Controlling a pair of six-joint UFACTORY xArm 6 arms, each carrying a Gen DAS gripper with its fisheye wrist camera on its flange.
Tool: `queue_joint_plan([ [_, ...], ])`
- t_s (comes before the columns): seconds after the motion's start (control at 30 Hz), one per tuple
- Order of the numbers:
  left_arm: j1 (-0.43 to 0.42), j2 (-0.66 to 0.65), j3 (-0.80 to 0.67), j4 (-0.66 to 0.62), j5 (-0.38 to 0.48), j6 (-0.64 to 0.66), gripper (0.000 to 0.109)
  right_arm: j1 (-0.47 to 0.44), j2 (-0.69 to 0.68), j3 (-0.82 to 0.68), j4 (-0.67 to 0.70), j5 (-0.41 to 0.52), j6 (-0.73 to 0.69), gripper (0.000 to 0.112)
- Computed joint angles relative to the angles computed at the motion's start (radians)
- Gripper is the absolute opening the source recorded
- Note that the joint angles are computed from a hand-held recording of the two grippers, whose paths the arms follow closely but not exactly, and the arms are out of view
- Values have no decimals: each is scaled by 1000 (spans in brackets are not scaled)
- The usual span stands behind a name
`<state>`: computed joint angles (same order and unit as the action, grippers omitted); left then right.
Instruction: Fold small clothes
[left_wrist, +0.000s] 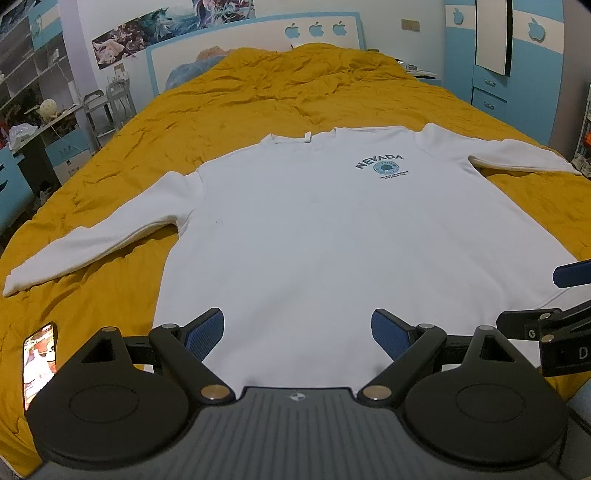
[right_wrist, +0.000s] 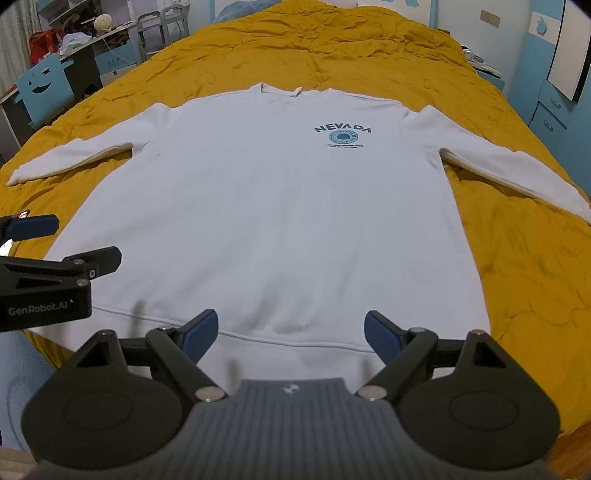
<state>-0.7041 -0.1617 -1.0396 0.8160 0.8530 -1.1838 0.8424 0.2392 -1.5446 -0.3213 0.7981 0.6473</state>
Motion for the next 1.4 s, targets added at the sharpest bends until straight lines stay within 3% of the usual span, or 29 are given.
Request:
queue_joint_plan([
  [0.27, 17, 0, 15, -4, -40, 4, 103, -1, 2, 1, 7, -5, -4, 82],
  [0.4, 60, -15, 54, -3, -120, 7, 103, -23, -19, 63, 26, -104, -10, 82],
  [0.47, 107, -30, 82, -46, -188, 21, 102, -41, -32, 97, 19, -162, -4, 82],
  [0.57, 203, -73, 155, -87, -342, 13, 84, -74, -36, 119, -36, -222, 27, 82],
  [0.7, 326, -106, 184, -184, -383, -1, 82, -122, -8, 97, -174, -268, 103, 82],
  [0.87, 518, -172, 231, -1, -414, -239, 75, -184, 51, 39, -316, -339, 204, 82],
  [1.0, 648, -169, 215, 191, -378, -322, 70, -207, 117, -43, -249, -342, 156, 82],
  [1.07, 691, -141, 194, 192, -350, -209, 52, -208, 142, -71, -196, -341, 127, 82],
  [1.13, 712, -109, 178, 146, -303, -51, 40, -204, 169, -103, -147, -329, 107, 82],
  [1.23, 744, -91, 193, 133, -303, 55, 38, -192, 221, -170, -107, -294, 87, 82],
  [1.4, 780, -61, 230, 131, -337, 107, 39, -167, 318, -324, -160, -235, 103, 82],
])
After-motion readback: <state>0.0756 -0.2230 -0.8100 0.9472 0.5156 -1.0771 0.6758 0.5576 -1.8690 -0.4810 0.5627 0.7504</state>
